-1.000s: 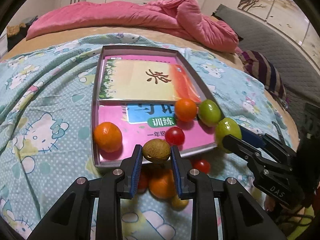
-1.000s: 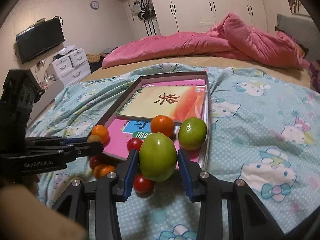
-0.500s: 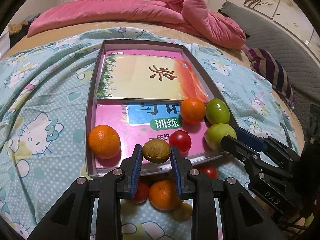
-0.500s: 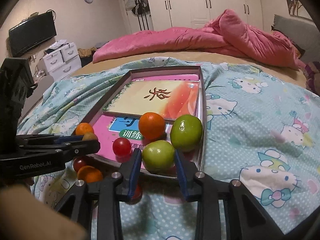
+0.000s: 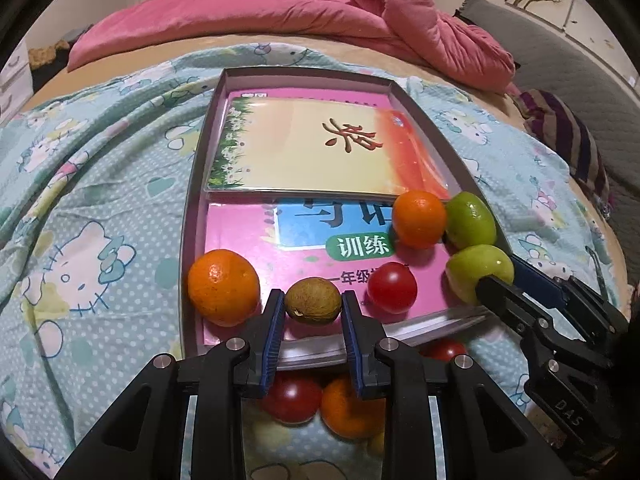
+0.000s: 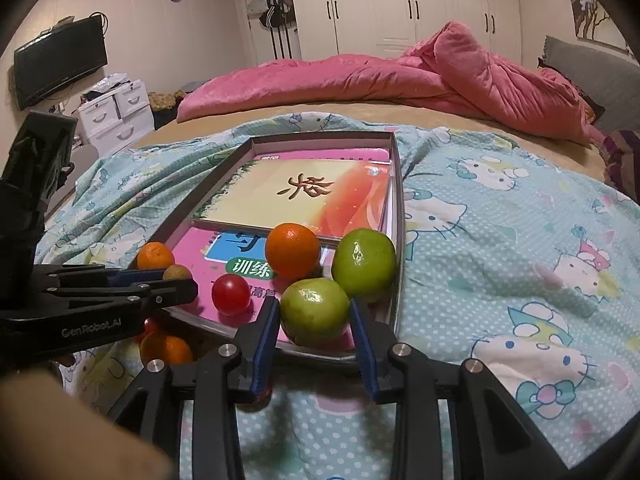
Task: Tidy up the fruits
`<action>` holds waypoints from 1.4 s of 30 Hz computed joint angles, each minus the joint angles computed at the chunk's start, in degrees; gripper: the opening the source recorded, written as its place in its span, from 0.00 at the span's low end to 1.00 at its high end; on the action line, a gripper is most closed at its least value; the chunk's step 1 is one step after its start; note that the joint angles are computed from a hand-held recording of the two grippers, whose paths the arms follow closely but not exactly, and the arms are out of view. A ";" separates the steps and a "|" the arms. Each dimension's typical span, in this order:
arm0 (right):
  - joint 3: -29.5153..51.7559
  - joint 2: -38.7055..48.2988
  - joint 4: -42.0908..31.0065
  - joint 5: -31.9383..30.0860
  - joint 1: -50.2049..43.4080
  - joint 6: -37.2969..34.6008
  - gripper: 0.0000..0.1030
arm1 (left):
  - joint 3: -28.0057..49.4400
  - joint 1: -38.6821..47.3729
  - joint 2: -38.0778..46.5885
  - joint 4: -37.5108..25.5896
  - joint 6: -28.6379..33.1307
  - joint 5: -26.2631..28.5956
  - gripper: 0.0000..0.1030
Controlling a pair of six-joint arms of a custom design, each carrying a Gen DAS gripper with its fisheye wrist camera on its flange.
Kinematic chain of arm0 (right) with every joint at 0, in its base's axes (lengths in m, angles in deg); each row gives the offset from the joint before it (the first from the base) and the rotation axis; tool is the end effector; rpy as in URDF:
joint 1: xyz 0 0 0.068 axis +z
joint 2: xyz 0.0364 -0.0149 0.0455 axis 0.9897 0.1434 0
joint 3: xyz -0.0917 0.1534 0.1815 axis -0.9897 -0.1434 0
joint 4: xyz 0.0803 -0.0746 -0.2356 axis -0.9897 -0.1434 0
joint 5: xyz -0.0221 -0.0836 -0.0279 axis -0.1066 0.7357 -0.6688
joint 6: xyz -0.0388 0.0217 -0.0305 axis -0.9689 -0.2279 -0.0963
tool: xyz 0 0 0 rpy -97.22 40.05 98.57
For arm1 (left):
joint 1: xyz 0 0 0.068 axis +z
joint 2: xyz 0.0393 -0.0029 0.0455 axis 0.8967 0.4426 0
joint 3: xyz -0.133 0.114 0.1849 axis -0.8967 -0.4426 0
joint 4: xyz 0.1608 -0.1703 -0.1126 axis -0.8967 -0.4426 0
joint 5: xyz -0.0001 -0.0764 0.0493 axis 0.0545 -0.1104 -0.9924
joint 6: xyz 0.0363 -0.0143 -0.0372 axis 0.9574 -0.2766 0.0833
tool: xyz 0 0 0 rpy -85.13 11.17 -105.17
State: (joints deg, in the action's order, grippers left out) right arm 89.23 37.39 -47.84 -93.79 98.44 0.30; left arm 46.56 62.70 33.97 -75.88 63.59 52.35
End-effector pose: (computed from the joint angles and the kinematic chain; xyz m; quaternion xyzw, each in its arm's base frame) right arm 0.3001 0.0972 0.2038 -0.1836 0.8984 0.1401 0.3735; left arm 0.2935 -0.0083 0.2048 -0.0621 0.9540 -0.0690 0.2849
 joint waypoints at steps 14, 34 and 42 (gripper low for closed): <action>-0.07 0.32 0.03 3.97 1.30 -1.01 0.39 | 0.20 -0.53 0.74 0.83 -0.26 -1.54 0.28; -1.68 -2.00 1.53 3.13 0.29 -0.95 0.52 | -0.04 -0.44 0.21 0.70 -0.73 -0.47 0.31; -2.32 -3.41 1.30 2.32 0.19 -1.18 0.55 | -0.15 0.08 -0.72 -0.15 -0.96 1.39 0.39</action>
State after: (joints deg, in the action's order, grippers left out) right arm 86.92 33.98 -46.54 -91.47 98.63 -0.88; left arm 46.41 62.77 33.25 -76.03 62.63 53.74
